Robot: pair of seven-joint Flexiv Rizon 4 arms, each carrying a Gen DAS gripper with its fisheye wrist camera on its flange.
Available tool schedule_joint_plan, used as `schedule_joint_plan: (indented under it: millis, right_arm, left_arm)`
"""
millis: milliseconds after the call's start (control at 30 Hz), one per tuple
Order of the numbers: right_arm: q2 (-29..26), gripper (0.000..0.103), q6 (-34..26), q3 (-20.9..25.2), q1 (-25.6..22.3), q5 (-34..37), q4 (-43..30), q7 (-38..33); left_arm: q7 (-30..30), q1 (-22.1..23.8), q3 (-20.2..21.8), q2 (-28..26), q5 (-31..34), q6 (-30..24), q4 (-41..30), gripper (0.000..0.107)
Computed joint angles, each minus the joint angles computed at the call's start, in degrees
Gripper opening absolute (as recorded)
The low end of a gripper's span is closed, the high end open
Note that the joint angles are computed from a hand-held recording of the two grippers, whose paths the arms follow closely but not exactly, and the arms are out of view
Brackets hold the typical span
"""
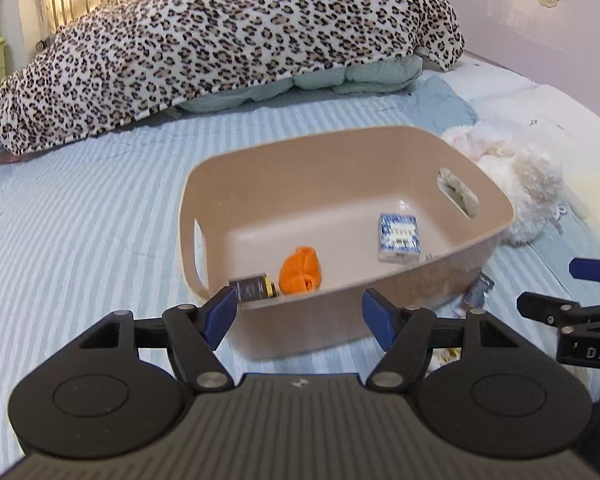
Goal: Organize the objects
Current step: 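Grasp the floral scrunchie with the left gripper while the right gripper grasps the dark blue box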
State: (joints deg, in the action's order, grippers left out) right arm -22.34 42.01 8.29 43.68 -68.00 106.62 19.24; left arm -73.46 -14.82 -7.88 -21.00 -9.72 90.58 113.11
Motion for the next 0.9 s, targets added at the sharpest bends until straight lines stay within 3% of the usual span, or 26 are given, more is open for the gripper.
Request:
schedule_joint_plan:
  millis: [167, 367, 767, 900]
  right_arm:
    - [-0.2, 0.081, 0.0, 0.7, 0.0, 2.1, 2.3, 2.0]
    - [-0.4, 0.081, 1.9, 0.5, -0.8, 3.2, 4.9, 4.7]
    - [-1.1, 0.081, 3.3, -0.2, -2.4, 2.4, 8.1, 9.2]
    - [-1.1, 0.081, 4.8, -0.7, -3.2, 1.3, 9.2, 11.9]
  left_arm:
    - [0.8, 1.5, -2.2, 0.4, -1.1, -0.6, 2.8, 0.071]
    - [0.2, 0.8, -2.0, -1.4, -1.7, -2.5, 3.5, 0.071]
    - [-0.2, -0.3, -5.1, -7.6, -3.0, -3.7, -0.6, 0.072]
    - [-1.2, -3.3, -2.9, -9.6, -1.8, -5.4, -3.4, 0.073]
